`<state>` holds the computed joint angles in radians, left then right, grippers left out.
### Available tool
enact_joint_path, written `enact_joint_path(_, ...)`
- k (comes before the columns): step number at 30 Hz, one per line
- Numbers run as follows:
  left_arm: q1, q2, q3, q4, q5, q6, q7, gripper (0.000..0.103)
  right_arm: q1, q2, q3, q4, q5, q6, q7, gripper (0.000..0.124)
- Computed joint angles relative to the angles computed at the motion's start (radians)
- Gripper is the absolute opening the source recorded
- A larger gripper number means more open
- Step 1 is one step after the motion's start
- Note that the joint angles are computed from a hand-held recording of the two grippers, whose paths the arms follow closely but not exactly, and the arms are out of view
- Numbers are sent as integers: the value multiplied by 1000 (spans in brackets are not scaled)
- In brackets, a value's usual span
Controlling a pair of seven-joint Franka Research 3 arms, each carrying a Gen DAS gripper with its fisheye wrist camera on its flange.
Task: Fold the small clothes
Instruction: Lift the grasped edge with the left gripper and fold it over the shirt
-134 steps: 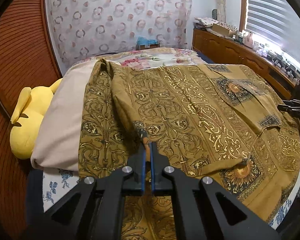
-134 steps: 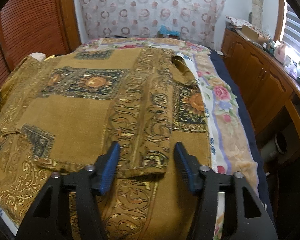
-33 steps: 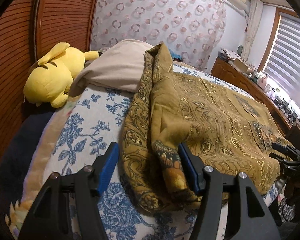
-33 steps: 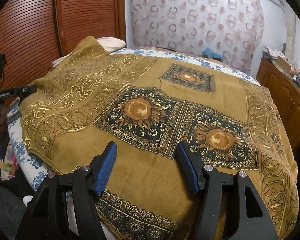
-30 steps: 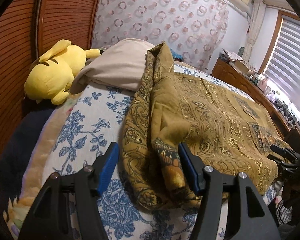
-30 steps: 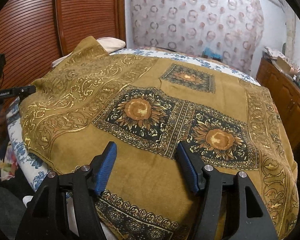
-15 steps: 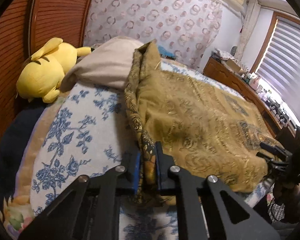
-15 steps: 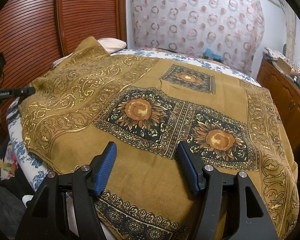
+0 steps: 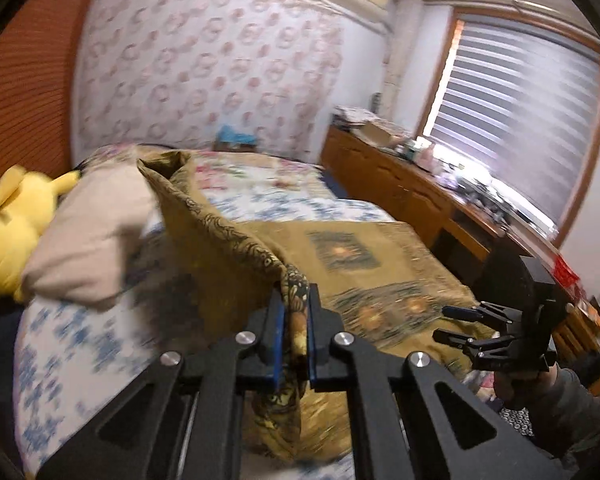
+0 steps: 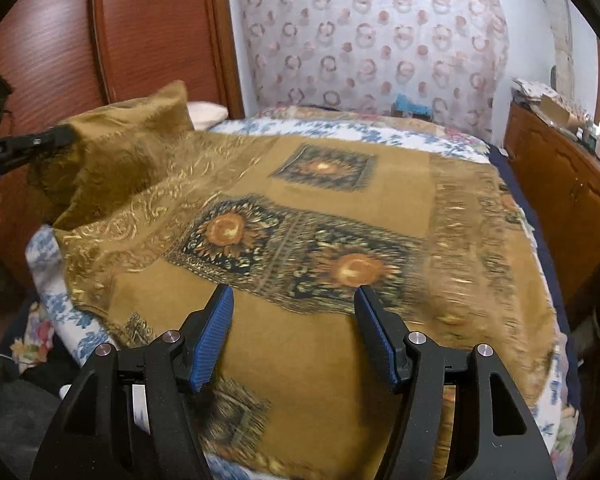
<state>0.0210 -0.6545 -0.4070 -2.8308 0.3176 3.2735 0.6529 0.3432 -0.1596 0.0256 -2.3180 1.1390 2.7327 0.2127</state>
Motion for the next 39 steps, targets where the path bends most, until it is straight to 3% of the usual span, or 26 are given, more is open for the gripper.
enact_joint_path(4, -8, 148, -10, 146, 26, 14, 47, 4, -16, -25, -21, -12, 17, 26, -38, 64)
enact_joint_path(9, -64, 304, 6, 325, 48, -11, 106, 4, -46, -36, -58, -8, 45, 5, -81, 64)
enact_joint_path(18, -292, 597, 95, 682, 42, -160, 264, 4, -126, -38, -105, -10, 126, -50, -143, 64)
enact_joint_path(22, -341, 703, 103, 816, 64, -234, 290, 4, -161, -43, -114, -15, 130, -69, -134, 64)
enact_joint_path(27, -379, 760, 111, 882, 18, -309, 327, 6, -189, -46, -120, -21, 125, -88, -116, 64)
enact_joint_path(31, -386, 746, 109, 869, -18, -330, 367, 21, -199, -43, -120, -18, 123, -97, -111, 64)
enact_joint_path(36, -390, 694, 136, 815, 66, -333, 294, 42, -203, -51, -120, -16, 133, -107, -116, 64)
enact_joint_path(39, -372, 654, 144, 754, 108, -347, 249, 49, -202, -45, -117, 0, 134, -112, -117, 64)
